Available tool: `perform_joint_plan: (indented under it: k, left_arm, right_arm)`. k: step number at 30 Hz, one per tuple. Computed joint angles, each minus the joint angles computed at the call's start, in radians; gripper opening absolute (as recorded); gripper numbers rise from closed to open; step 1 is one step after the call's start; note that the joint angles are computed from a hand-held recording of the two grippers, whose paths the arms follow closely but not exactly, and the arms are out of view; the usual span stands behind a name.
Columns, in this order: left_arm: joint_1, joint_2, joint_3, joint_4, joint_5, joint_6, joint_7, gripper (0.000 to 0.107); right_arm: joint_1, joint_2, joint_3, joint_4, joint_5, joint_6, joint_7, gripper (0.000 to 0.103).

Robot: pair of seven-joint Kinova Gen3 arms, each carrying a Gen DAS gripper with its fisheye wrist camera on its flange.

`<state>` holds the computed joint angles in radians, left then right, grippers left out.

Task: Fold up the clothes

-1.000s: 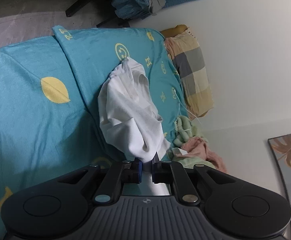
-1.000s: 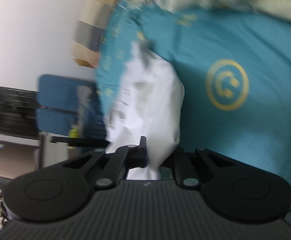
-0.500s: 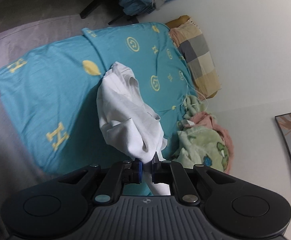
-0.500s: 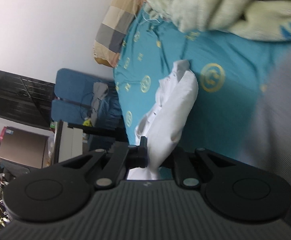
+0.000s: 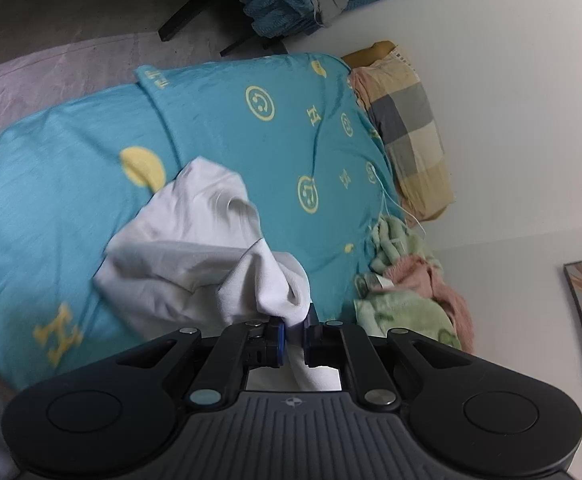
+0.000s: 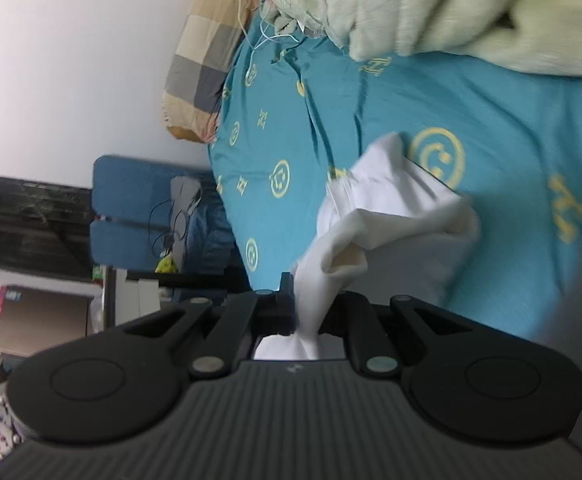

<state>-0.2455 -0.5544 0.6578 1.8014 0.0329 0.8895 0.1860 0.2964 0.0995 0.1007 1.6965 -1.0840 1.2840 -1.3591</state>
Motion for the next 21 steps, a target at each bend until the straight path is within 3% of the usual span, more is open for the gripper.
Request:
perform_joint_plan:
  k: [5,12,16,21]
  left_arm:
    - [-0.010,0.168,-0.045,0.075,-0.081,-0.180,-0.051,0.010]
    - [0.058,0.395,-0.173,0.174,-0.188,-0.406,-0.124,0.011]
    - [0.133,0.461,-0.280,0.200,-0.150,-0.471,-0.233,0.011]
    - [0.191,0.478,-0.295,0.182,-0.281,-0.444,-0.209,0.013]
  right_arm:
    - [-0.093,0.138,-0.077,-0.106,0.025,-0.148,-0.091,0.010]
    - [-0.141,0.348,-0.174,-0.253,0.107,-0.243,-0.184,0.010]
    - [-0.150,0.427,-0.210,-0.324,0.180,-0.248,-0.236,0.011]
    - [-0.126,0.450,-0.260,-0.354,0.235,-0.244,-0.203,0.012]
